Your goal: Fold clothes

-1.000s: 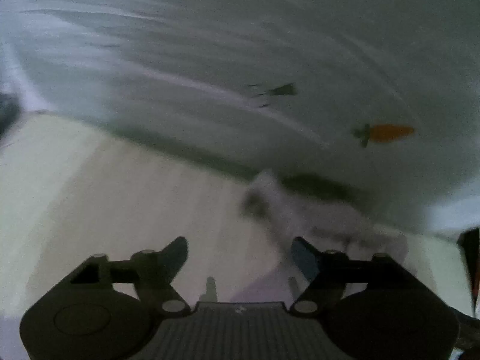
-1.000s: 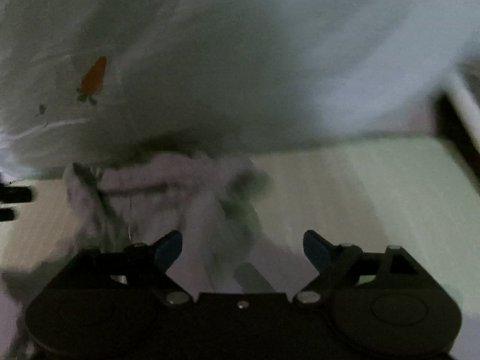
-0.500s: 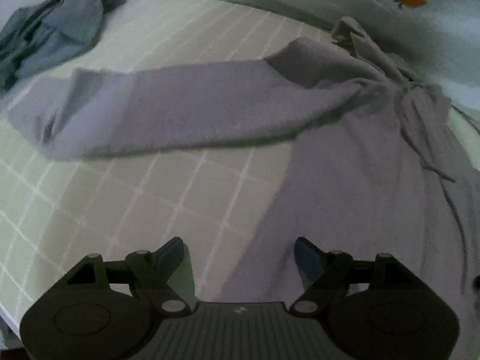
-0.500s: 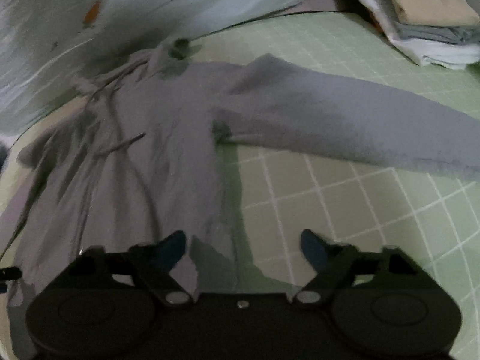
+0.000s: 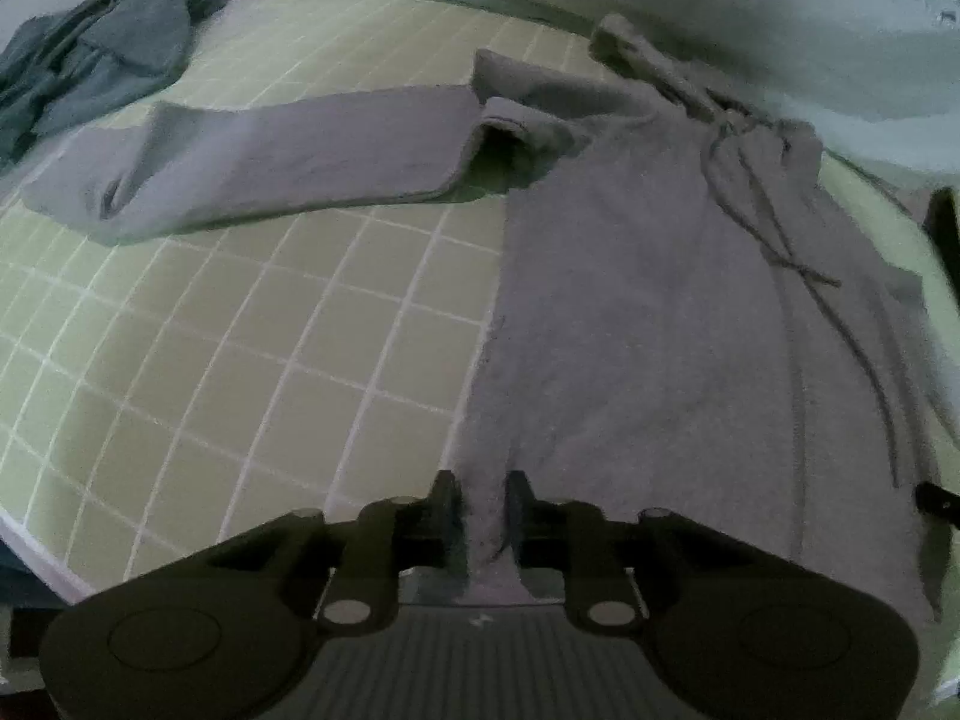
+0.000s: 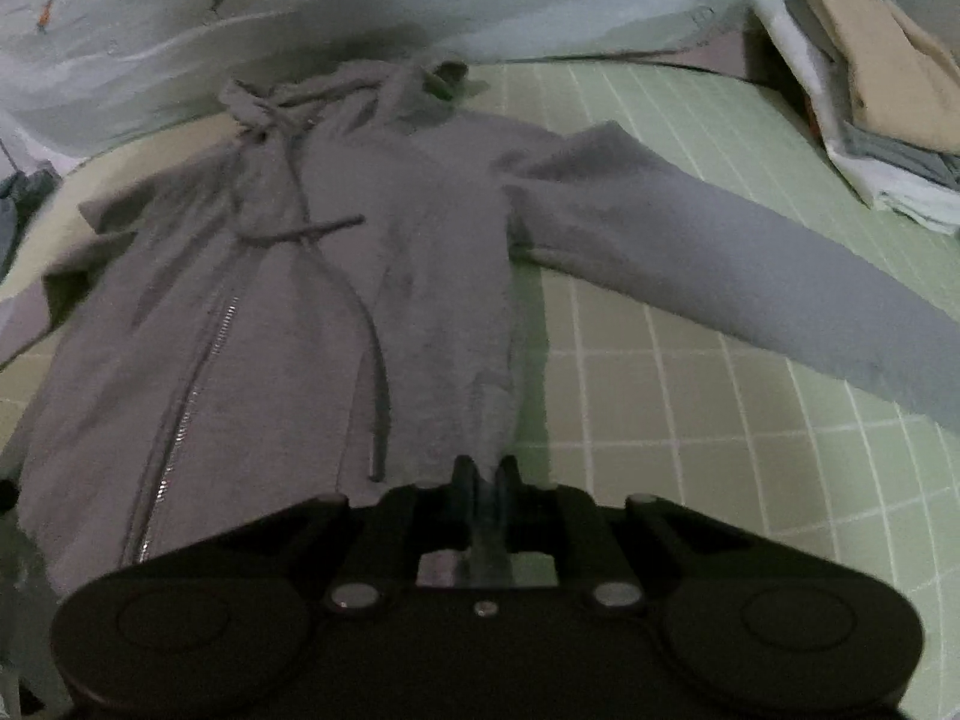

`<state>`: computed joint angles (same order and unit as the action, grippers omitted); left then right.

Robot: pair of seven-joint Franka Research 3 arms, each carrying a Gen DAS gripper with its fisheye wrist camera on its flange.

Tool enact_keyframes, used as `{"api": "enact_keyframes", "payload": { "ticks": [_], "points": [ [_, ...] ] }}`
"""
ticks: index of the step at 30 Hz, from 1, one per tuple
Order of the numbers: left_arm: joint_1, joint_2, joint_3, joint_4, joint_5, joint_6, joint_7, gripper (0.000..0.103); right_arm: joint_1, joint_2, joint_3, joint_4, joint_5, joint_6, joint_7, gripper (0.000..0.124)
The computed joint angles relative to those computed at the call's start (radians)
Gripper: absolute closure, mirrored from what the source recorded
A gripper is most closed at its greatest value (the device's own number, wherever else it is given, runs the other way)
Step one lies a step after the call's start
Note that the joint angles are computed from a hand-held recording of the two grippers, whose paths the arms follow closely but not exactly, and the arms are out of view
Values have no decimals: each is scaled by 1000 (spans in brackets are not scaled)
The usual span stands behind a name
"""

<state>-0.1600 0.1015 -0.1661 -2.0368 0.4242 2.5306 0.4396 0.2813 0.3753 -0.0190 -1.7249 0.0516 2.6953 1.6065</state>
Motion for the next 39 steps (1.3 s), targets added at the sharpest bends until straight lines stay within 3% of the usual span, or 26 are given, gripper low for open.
{"api": "enact_keyframes", "payload": {
  "ticks": [1, 2, 3, 5, 7, 10, 17, 22, 27, 31, 34, 35, 37, 39],
  "points": [
    [4, -20, 5, -21, 4, 10, -11, 64, 25, 5, -24, 8, -33, -6, 48, 103],
    [10, -40, 10, -41, 10, 20, -26, 51, 47, 9, -45, 16, -67, -11, 97, 83],
    [16, -60, 17, -59, 33, 28, -59, 43, 69, 8, -61, 12, -101, 5, 144, 71],
    [34, -97, 27, -82, 110, 2, -143, 42, 114, 6, -95, 7, -178, 34, 244, 39],
    [64, -122, 39, -100, 136, -17, -162, 39, 143, 1, -108, -6, -238, 75, 318, 21],
    [119, -156, 63, -132, 124, -34, -158, 32, 179, 9, -104, -6, -285, 105, 381, 21],
    [259, -158, 133, -157, 85, -6, -72, 32, 289, 70, -86, 97, -381, -26, 539, 21],
    [342, -97, 176, -134, -1, 97, 67, 32, 365, 125, -86, 185, -447, -139, 685, 21],
    [398, -4, 187, -63, -111, 165, 284, 31, 430, 171, -107, 251, -525, -225, 892, 21],
    [424, 56, 182, -14, -168, 204, 422, 28, 454, 188, -113, 283, -586, -281, 1019, 21],
    [427, 80, 181, 5, -171, 226, 485, 28, 442, 208, -92, 324, -588, -326, 1029, 21],
    [417, 80, 190, 2, -138, 232, 475, 30, 439, 215, -87, 339, -585, -342, 1030, 21],
    [399, 80, 206, -4, -70, 244, 453, 44, 431, 224, -77, 358, -575, -360, 1025, 21],
    [393, 74, 215, -19, -20, 267, 446, 68, 429, 231, -73, 373, -571, -377, 1026, 21]
  ]
}}
